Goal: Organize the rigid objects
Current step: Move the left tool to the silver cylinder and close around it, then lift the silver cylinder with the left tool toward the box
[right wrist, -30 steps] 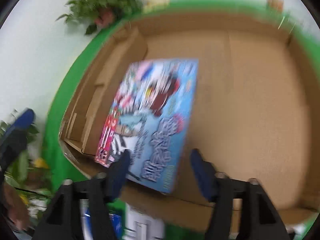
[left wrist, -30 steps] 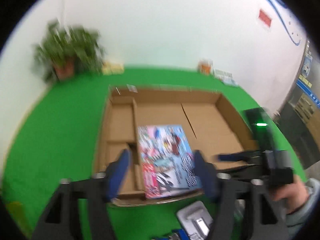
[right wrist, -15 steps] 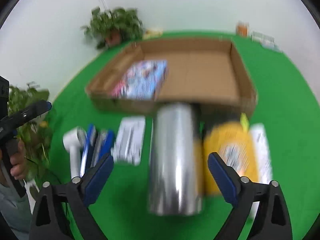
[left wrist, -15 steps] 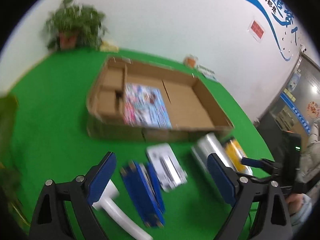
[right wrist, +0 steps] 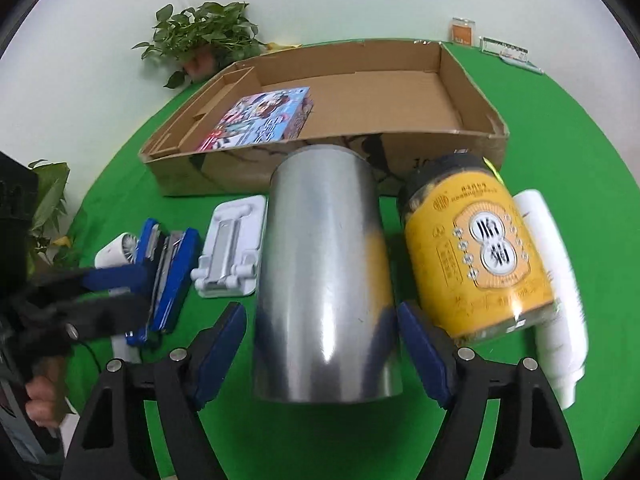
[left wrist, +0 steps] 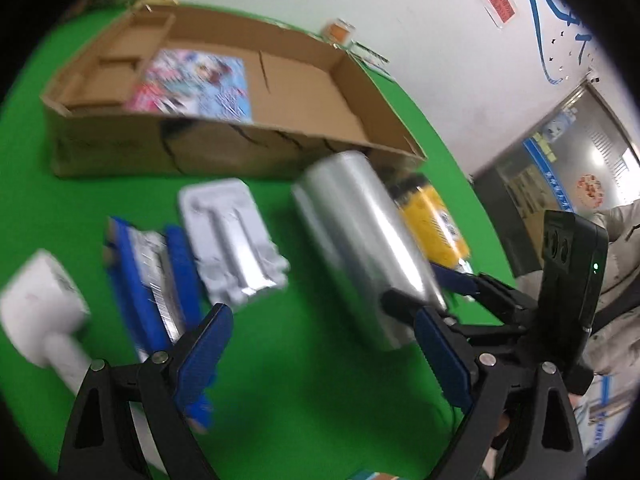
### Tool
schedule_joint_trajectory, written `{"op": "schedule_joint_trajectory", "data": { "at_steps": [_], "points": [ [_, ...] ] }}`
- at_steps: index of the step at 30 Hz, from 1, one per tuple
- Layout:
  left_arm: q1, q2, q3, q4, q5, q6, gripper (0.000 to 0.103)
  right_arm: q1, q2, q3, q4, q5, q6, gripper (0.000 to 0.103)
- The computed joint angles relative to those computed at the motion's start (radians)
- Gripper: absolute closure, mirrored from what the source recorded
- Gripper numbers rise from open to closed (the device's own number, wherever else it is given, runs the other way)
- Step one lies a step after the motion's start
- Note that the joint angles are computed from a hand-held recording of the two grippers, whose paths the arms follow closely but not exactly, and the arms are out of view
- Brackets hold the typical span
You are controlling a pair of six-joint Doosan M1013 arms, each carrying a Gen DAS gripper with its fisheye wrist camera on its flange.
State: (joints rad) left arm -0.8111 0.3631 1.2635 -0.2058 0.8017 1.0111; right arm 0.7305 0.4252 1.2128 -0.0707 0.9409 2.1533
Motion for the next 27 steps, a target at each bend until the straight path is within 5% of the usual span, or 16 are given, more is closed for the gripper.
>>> {"op": "schedule_joint_trajectory", "data": {
  "at_steps": [18,27],
  "points": [
    [0.026,0.059,-0.069,-0.156,0.036,0.084,0.01,0.004,-0.005,0.003,0.039,0.022,-0.06,0.028],
    [0.022,0.088,-0.08,-0.284,0.065,0.131,0.012,0.054,-0.032,0.02,-0.04,0.107,-0.052,0.028]
  ]
}}
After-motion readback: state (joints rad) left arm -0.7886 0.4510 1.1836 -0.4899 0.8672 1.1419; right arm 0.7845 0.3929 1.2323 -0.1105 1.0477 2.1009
